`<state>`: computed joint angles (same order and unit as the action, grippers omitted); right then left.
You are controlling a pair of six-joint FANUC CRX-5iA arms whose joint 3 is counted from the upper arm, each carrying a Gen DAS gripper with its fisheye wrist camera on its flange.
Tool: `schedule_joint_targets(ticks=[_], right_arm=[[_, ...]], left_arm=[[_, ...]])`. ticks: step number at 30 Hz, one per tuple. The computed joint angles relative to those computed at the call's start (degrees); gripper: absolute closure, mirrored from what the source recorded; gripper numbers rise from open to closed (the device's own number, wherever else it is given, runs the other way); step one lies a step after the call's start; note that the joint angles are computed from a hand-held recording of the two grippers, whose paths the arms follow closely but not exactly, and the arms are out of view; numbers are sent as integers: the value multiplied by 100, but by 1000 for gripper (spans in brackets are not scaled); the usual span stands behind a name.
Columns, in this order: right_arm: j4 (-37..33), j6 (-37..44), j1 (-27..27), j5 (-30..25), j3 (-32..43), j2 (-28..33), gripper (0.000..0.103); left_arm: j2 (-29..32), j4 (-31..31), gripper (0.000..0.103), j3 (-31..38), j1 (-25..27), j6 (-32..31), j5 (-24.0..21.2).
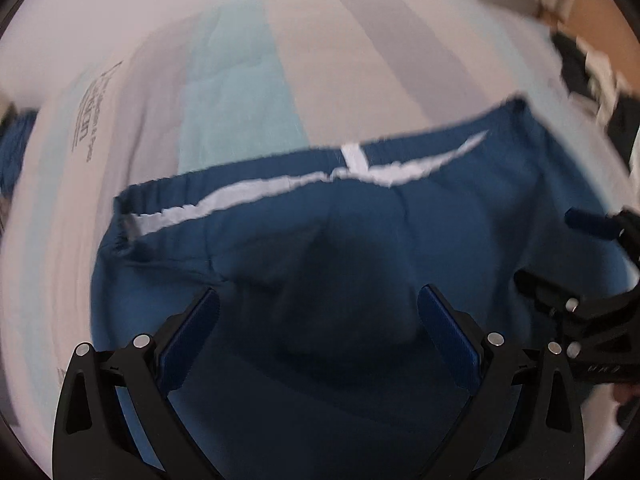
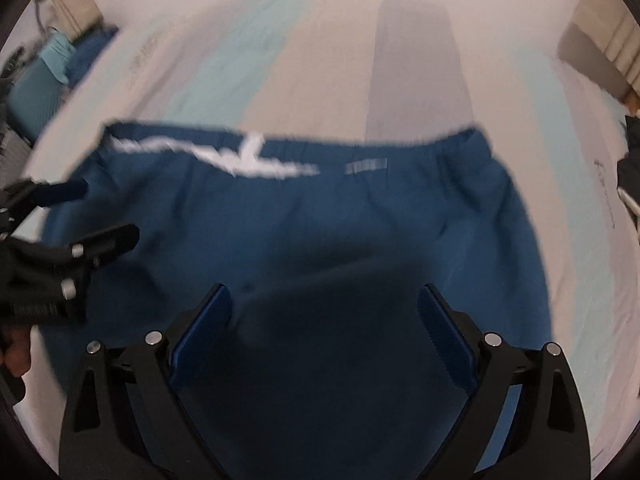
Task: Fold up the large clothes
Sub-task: 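Press both open tools down on the folded blue bundle to flatten it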
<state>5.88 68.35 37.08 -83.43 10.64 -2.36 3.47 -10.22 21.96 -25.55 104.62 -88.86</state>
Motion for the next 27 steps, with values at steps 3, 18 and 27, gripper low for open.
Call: schedule_joint_targets(ticks=[3,18,27], right_arm=[[51,-244,-66,-7,-80,163,14],[687,-698,21,1395,-1167,-90,6],[797,-1067,259,1501,-1435,-804,8]], left_arm=[[90,-255,5,-139,11,191,30],[-382,-607,5,-1278,143,300,1419],[-917,-421,6,-1293,176,668,1242]])
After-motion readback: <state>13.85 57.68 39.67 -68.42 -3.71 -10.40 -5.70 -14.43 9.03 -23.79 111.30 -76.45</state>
